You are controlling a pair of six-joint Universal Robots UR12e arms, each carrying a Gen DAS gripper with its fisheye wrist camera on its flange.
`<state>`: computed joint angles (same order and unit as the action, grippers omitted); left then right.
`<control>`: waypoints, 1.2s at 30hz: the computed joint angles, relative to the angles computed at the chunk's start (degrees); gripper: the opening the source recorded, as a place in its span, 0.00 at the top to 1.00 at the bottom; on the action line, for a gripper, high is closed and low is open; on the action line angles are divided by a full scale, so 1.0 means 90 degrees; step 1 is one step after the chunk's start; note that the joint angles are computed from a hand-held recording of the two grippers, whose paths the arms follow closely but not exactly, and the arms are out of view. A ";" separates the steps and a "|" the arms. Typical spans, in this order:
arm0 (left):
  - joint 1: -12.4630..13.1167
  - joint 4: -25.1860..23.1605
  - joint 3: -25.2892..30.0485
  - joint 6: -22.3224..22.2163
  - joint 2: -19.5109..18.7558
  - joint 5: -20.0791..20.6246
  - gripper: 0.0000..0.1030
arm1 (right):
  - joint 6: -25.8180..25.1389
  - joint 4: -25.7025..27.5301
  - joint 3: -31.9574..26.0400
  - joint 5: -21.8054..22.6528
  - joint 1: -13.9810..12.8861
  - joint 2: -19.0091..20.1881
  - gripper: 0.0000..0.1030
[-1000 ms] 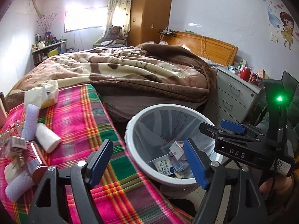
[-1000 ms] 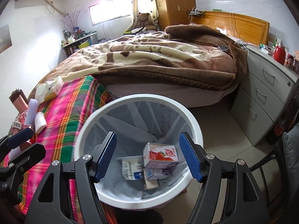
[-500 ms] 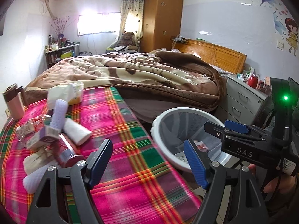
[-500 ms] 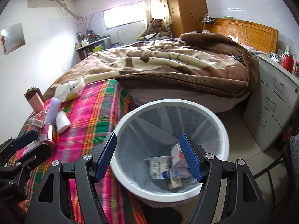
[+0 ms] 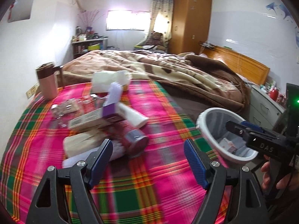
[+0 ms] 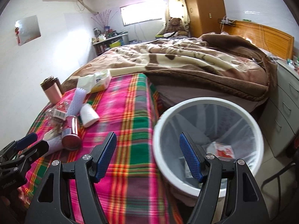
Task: Collect trash
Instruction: 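Return the right tool over the bed toward the red can, then grasp the red can with the right tool while the left tool grasps the white foam sleeve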
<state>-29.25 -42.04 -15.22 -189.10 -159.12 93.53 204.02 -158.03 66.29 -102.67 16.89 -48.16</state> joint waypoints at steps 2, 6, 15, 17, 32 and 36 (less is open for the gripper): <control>0.0033 0.0114 -0.0303 -0.0074 0.0143 0.0095 0.22 | -0.0080 0.0064 -0.0169 0.0101 0.0032 0.0106 0.31; 0.0105 0.0262 -0.0740 -0.0183 0.0345 0.0238 0.22 | -0.0192 0.0203 -0.0412 0.0254 0.0077 0.0254 0.31; 0.0232 0.0221 -0.1174 -0.0134 0.0545 0.0342 0.22 | -0.0452 0.0593 -0.1012 0.0560 0.0162 0.0588 0.31; 0.0257 0.0123 -0.1124 -0.0105 0.0517 0.0326 0.22 | -0.0513 0.0698 -0.1164 0.0647 0.0177 0.0670 0.31; 0.0404 -0.0755 -0.0294 0.0393 0.0097 -0.0025 0.22 | -0.0948 0.1541 -0.2431 0.1343 0.0243 0.1368 0.31; 0.0429 -0.1115 -0.0016 0.0485 -0.0033 -0.0141 0.22 | -0.1075 0.1864 -0.2784 0.1541 0.0253 0.1534 0.31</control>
<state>-25.40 -52.07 -15.36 -184.74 -159.42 92.27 194.34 -141.26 41.24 -88.80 19.17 -34.35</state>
